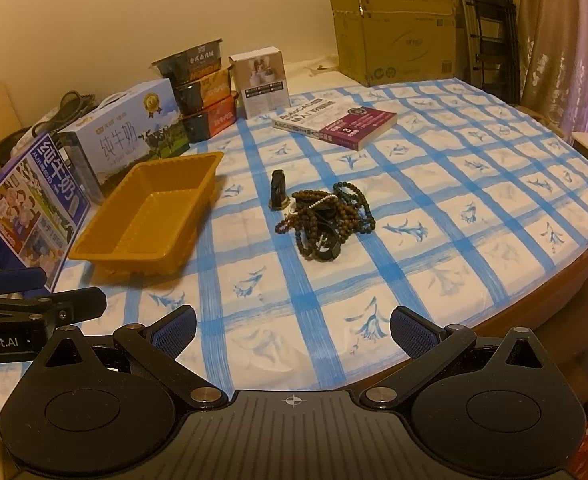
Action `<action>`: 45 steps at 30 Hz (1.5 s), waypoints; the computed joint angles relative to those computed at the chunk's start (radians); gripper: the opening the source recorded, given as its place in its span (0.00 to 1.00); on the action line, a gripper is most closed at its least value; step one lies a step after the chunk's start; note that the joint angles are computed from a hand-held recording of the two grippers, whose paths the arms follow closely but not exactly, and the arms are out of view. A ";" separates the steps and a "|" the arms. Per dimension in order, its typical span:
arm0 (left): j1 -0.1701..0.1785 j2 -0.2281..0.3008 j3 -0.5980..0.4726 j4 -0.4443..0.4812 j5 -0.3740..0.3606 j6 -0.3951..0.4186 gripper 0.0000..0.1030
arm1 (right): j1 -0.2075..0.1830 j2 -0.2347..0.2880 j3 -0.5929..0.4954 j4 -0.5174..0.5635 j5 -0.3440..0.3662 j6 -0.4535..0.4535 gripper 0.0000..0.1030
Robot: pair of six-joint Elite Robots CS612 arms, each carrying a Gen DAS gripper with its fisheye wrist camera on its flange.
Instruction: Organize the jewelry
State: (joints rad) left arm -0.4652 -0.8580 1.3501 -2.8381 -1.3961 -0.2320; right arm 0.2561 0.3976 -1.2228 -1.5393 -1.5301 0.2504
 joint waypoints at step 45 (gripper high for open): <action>0.001 -0.001 0.004 -0.009 -0.003 -0.001 0.88 | 0.003 -0.007 0.011 -0.011 -0.004 0.000 1.00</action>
